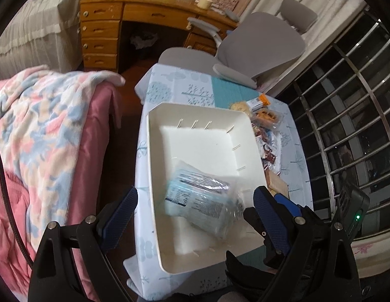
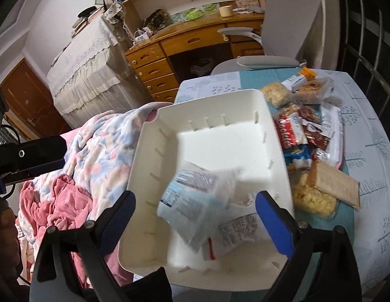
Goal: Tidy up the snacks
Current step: 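Open both tools to release the packs in the tray and withdraw, then grasp the brown paper-wrapped biscuit pack with the right tool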
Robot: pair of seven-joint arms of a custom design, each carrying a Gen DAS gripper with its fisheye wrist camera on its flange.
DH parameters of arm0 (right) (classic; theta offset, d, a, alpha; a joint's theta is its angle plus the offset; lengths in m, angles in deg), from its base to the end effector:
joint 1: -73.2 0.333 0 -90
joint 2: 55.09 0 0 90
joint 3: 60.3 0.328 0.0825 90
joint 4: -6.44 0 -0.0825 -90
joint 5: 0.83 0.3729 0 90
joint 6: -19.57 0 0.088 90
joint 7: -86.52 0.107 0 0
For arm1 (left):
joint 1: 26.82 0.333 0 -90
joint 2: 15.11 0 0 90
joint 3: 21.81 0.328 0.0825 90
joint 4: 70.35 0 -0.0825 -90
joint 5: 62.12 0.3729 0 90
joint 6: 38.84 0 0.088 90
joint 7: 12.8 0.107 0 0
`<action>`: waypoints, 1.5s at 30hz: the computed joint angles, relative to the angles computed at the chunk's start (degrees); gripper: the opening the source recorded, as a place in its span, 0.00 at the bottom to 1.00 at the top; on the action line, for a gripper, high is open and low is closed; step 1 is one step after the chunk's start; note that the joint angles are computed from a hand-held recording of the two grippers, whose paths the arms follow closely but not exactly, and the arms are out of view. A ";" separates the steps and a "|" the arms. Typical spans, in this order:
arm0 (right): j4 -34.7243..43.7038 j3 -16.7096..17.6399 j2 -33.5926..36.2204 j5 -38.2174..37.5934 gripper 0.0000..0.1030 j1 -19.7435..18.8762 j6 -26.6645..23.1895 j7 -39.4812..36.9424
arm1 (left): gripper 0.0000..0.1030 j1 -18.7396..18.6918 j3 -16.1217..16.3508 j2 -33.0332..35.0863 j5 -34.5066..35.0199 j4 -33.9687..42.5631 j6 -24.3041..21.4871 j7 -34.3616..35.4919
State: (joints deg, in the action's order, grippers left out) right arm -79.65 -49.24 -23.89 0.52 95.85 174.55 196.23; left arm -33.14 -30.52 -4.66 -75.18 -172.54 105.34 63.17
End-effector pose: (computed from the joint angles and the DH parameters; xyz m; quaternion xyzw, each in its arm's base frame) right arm 0.6364 0.3853 0.4478 -0.7199 0.6102 -0.0544 0.3262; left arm 0.6272 -0.1591 0.5290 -0.7228 0.6279 -0.2845 0.0491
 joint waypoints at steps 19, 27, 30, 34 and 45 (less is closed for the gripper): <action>-13.99 0.19 -9.60 2.79 0.92 -6.43 4.00 -3.03 | 0.90 -6.79 -1.09 3.79 6.80 4.82 0.74 -4.23; -15.48 1.99 -10.92 8.94 0.92 -11.32 3.14 -15.35 | 0.90 -11.16 -0.24 6.79 13.60 9.02 0.27 -14.04; -15.39 2.12 -10.98 10.91 0.92 -12.58 2.40 -20.31 | 0.90 -12.92 0.22 8.41 16.08 11.28 -0.99 -18.32; -15.07 2.46 -10.77 14.22 0.92 -14.47 1.52 -27.65 | 0.90 -15.22 0.75 11.16 18.83 15.22 -3.18 -23.82; -13.48 1.04 -8.15 15.25 0.92 -17.24 0.95 -42.72 | 0.90 -19.54 1.39 21.90 20.30 29.80 -12.40 -34.12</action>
